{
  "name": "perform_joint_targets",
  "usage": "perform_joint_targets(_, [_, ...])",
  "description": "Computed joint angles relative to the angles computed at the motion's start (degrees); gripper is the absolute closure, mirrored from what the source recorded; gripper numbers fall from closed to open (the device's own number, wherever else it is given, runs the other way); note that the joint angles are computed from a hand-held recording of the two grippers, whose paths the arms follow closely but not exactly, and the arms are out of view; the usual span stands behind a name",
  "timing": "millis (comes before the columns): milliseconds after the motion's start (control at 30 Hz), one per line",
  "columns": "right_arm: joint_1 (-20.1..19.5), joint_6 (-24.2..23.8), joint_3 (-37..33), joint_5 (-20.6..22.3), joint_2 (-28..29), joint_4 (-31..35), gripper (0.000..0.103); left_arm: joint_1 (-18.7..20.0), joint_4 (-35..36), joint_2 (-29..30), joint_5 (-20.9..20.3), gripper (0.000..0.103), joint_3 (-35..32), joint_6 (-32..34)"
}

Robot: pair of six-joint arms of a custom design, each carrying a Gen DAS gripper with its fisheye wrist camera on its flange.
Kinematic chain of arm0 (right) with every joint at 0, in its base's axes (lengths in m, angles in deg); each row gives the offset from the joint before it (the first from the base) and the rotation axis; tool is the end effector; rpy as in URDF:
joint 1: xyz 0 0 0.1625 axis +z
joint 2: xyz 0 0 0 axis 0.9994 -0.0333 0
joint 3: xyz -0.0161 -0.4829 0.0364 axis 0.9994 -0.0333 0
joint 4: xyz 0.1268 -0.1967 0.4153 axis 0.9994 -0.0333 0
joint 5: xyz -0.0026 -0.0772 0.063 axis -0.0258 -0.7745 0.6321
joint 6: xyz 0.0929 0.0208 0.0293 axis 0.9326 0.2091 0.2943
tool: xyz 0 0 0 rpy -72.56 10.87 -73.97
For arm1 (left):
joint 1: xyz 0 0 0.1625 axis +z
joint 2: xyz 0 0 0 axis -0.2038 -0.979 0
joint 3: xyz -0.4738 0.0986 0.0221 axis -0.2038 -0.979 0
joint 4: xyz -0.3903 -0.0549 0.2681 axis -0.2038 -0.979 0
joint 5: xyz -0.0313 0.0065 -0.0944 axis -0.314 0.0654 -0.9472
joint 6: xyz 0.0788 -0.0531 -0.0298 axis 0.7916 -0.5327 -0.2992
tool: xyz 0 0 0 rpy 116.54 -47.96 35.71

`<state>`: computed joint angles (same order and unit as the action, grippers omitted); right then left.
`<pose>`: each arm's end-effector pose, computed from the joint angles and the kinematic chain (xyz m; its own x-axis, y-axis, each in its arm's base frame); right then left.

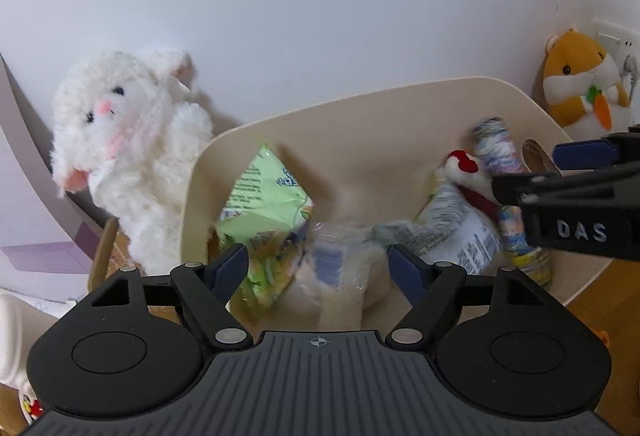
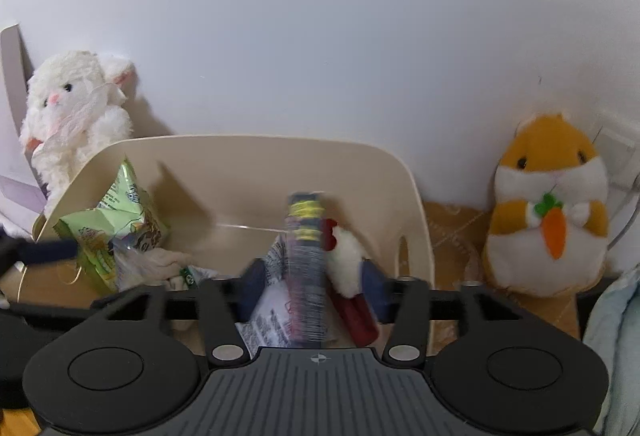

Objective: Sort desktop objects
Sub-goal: 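Open both tools to drop the packet and candy box into the basket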

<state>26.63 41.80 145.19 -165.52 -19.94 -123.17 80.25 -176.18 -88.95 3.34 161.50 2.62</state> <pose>0.3770 -0.6911 -0.0227 -0.7705 0.2457 0.5882 -0.2728 0.7068 -0.6527 -0.0159 -0.5166 0.3501 -0.1843 0.7479 -0.6377 0.9609 0.2735 0.0430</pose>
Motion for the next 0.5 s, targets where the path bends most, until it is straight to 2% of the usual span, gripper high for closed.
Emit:
perform_joint_targets(67, [0.59,-0.35,0.83,-0.41,-0.51,-0.36,0.034,-0.01,1.00,-0.83,-0.28,0.024,-0.37,0.58])
perform_joint_targets(133, [1.20,-0.59,1.49,-0.94,-0.91,-1.04,0.023,0.13,1.27,-1.57,-0.67,0.024,-0.68,1.71])
perform_joint_targets(233, [2.35,-1.87,2.84,-1.44,-1.48,-2.90,0.013,0.79,1.65,-3.53,-2.77,0.024,-0.84,4.59])
perform_joint_targets(333, [3.74,-3.49,4.65,-2.30,-2.16,-5.22,0.005,1.55,4.93,-5.47,-4.20,0.023,-1.89,6.62])
perform_joint_targets(433, [5.10,-3.95,6.81,-2.85,-3.06,-6.42,0.000,2.47,8.83,-7.46,-5.08,0.022,-3.02,7.98])
perform_joint_targets(500, [5.98,-3.34,8.69,-3.01,-3.91,-6.34,0.000,3.44,12.12,-8.57,-5.47,0.021,-4.09,8.30])
